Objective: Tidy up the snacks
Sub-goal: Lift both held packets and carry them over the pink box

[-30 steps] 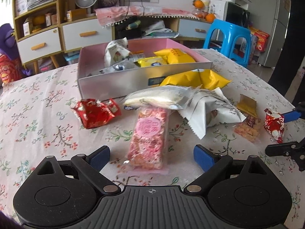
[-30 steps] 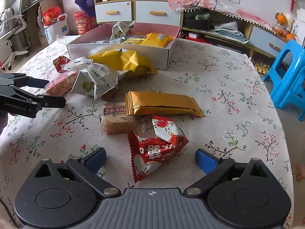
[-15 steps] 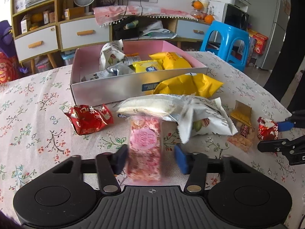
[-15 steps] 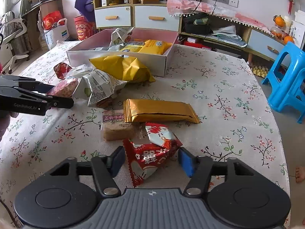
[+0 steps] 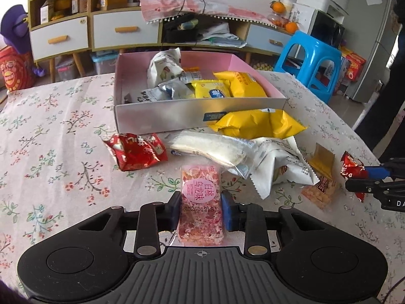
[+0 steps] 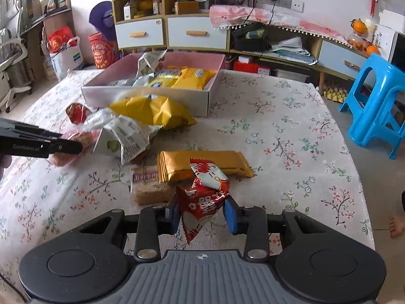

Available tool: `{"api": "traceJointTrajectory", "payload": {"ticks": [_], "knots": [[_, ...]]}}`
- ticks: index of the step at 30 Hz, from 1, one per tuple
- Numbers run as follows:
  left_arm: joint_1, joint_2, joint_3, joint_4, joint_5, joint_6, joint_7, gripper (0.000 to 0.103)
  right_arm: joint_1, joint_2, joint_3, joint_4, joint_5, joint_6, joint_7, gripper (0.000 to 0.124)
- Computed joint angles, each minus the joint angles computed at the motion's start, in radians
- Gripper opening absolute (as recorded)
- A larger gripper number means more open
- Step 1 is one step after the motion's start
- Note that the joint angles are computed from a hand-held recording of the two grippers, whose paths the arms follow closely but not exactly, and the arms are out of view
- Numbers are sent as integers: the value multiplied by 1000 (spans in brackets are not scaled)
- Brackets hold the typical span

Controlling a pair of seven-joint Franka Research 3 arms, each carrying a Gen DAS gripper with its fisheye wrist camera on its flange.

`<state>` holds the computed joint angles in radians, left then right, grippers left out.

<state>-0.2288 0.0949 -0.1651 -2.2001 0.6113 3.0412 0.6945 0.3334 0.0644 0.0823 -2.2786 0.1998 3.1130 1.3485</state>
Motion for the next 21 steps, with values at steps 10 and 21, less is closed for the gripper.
{"api": "traceJointTrajectory", "payload": {"ticks": [10, 21], "knots": [[31, -74, -25, -49, -145, -18, 62, 29, 3, -2, 10, 15, 36, 28, -21, 25], [72, -110, -24, -52, -42, 6, -88, 29, 35, 30, 9, 88, 42, 50, -2, 25]]}}
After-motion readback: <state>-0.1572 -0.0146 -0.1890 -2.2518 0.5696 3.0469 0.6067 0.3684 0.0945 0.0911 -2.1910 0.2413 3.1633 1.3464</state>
